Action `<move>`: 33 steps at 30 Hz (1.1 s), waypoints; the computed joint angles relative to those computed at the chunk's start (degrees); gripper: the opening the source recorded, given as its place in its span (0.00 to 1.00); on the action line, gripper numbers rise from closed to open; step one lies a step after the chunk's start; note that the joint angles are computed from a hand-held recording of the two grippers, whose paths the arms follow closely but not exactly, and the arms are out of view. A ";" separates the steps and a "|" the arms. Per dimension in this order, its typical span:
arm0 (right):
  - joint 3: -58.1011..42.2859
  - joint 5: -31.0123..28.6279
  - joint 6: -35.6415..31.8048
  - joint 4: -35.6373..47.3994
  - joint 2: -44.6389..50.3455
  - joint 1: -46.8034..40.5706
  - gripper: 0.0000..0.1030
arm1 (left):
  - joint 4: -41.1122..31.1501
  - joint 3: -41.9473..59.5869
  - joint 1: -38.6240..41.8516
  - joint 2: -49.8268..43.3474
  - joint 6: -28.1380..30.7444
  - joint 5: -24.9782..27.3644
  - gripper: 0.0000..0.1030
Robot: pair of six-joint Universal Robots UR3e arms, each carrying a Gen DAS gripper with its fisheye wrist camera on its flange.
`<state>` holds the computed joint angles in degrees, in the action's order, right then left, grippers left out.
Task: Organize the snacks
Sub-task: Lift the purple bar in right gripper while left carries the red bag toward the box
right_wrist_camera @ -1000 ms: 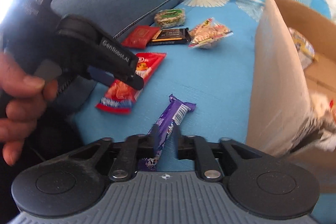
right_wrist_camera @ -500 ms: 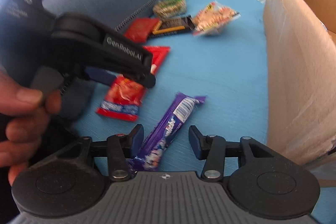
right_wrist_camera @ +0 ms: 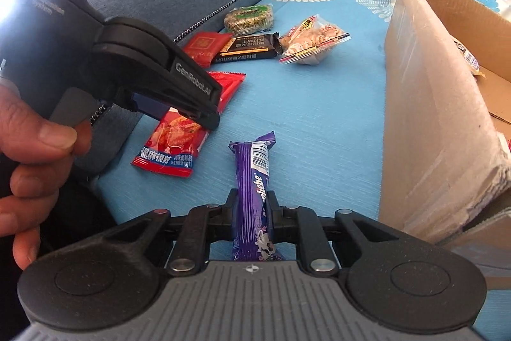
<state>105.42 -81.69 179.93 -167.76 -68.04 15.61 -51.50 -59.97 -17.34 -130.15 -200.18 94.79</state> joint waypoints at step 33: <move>1.07 -2.40 -1.68 -1.33 -0.45 0.68 0.15 | -2.36 0.51 -0.24 0.16 3.64 -1.61 0.49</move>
<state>106.50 -84.09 178.25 -169.09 -68.48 16.29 -53.86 -59.46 -17.58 -129.99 -196.54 93.18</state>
